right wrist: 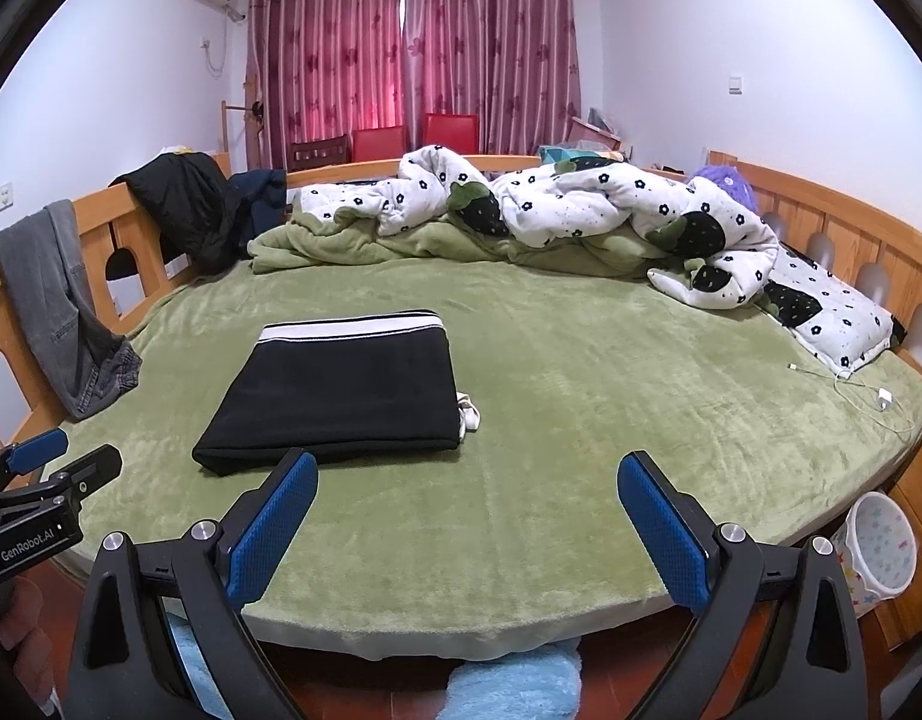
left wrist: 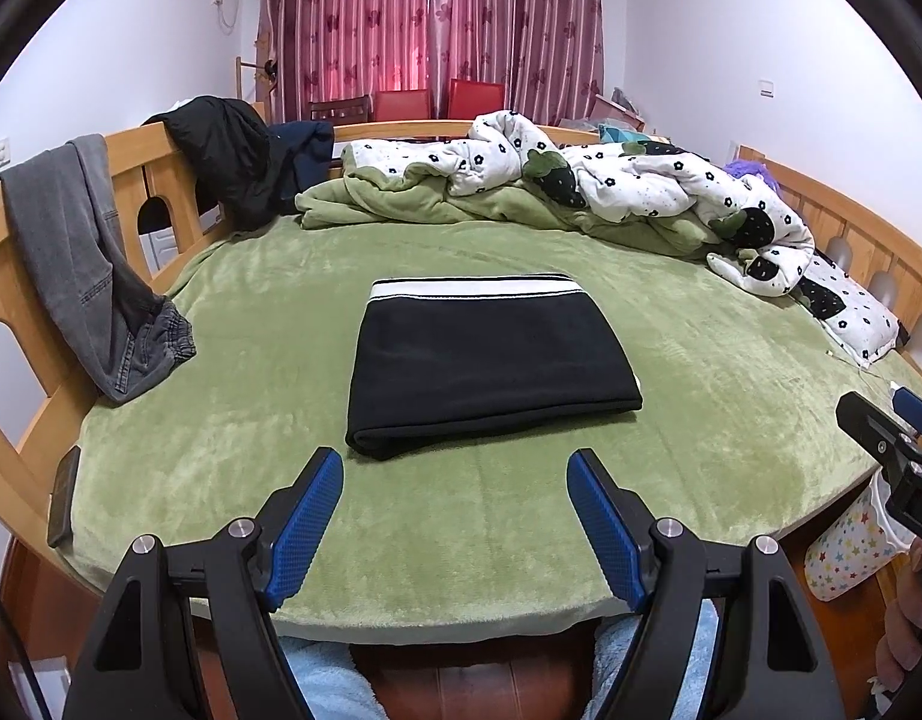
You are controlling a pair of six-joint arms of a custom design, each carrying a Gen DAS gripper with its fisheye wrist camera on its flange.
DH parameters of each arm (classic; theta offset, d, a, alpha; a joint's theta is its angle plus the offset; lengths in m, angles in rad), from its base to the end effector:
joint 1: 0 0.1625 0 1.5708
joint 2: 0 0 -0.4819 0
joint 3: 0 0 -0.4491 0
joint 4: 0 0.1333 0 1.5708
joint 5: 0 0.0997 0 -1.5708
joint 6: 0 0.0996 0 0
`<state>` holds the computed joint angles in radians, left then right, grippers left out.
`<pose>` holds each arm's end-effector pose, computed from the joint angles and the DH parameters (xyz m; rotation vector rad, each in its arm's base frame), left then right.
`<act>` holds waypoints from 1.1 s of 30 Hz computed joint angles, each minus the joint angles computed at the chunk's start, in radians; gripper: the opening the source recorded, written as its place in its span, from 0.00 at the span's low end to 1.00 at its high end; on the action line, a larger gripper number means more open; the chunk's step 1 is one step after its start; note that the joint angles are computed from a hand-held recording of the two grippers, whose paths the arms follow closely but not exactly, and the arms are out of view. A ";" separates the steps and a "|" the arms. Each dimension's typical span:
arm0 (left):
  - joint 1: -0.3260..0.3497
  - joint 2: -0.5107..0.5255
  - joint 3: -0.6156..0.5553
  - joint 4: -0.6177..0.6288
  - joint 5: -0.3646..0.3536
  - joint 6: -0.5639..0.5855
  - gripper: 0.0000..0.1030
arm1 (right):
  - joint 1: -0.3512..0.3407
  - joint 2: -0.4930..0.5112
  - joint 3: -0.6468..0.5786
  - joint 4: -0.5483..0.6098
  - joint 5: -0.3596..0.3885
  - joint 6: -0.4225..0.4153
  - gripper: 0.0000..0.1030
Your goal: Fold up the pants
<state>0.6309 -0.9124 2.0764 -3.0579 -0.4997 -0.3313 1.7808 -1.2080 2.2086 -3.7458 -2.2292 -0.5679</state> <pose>-0.3400 -0.5217 0.1176 0.4619 2.1896 -1.0768 0.1801 -0.4980 0.2965 0.3432 -2.0561 1.2075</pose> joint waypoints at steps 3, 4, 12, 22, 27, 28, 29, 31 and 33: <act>0.004 -0.004 0.001 0.000 -0.002 0.005 0.73 | 0.005 0.008 -0.005 -0.010 -0.017 -0.007 0.96; 0.005 -0.005 0.001 -0.002 -0.003 0.007 0.73 | 0.007 0.011 -0.007 -0.013 -0.022 -0.009 0.96; 0.008 -0.008 0.005 -0.003 0.002 -0.009 0.73 | 0.008 0.018 -0.007 -0.016 -0.019 -0.016 0.96; 0.007 -0.008 0.011 -0.002 0.002 -0.021 0.73 | 0.016 0.034 -0.011 -0.029 -0.034 -0.015 0.96; 0.006 -0.010 0.017 -0.011 -0.005 -0.015 0.73 | 0.020 0.042 -0.012 -0.047 -0.041 -0.010 0.96; 0.006 -0.012 0.019 -0.012 -0.006 -0.014 0.73 | 0.020 0.042 -0.012 -0.048 -0.041 -0.007 0.96; 0.005 -0.010 0.016 -0.008 -0.004 -0.019 0.73 | 0.020 0.042 -0.011 -0.049 -0.040 -0.004 0.96; 0.006 -0.011 0.016 -0.007 -0.004 -0.020 0.73 | 0.020 0.041 -0.010 -0.050 -0.038 0.000 0.96; 0.006 -0.014 0.018 -0.012 -0.007 -0.019 0.73 | 0.018 0.039 -0.010 -0.048 -0.038 -0.004 0.96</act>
<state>0.6369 -0.9267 2.0949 -3.0703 -0.5063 -0.3498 1.7987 -1.1691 2.1987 -3.7939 -2.2677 -0.5717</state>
